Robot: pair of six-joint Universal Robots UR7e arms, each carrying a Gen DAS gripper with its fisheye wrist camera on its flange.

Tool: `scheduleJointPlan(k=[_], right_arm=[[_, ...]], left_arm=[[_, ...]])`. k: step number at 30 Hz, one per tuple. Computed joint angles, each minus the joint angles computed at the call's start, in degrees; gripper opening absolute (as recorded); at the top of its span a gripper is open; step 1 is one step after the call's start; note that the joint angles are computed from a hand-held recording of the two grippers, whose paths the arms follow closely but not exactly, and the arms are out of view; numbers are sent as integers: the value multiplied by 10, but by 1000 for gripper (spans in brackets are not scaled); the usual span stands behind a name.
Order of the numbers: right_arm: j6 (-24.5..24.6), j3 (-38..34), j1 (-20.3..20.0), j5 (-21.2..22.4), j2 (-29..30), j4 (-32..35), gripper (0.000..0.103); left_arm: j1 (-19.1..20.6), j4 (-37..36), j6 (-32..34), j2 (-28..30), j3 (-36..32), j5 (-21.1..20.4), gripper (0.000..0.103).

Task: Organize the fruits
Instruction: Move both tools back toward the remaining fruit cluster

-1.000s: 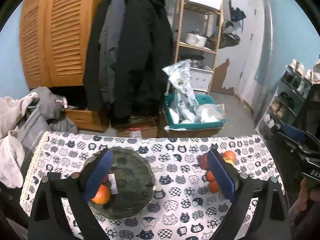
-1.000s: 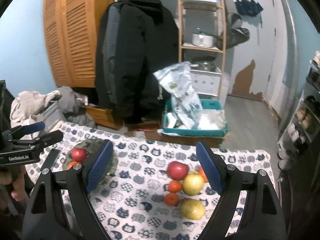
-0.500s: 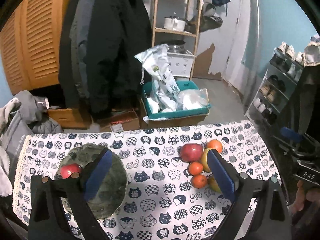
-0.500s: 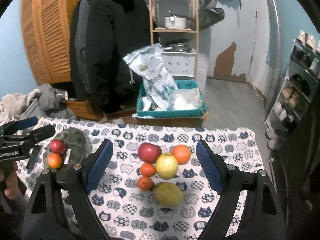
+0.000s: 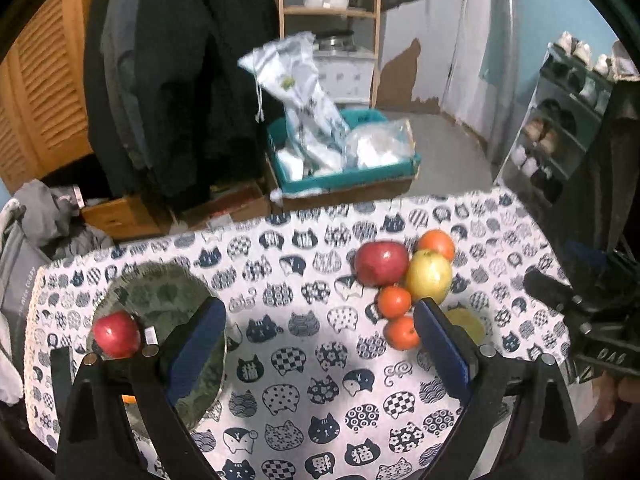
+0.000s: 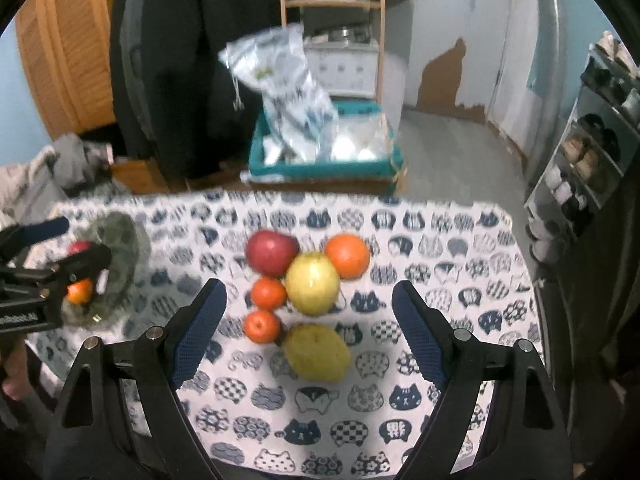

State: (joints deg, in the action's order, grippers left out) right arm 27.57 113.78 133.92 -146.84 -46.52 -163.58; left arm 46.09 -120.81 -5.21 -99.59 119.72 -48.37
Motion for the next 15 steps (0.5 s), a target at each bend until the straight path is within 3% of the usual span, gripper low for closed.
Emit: scheduleJointPlan(k=[10,15], right_arm=[[40,18,-61,50,15,38,84],[34,32,-83,63,25,27,84]], left_arm=[[44,0,-22,46,14,-17,96],[66,-2,-29,72,19,-19,96]])
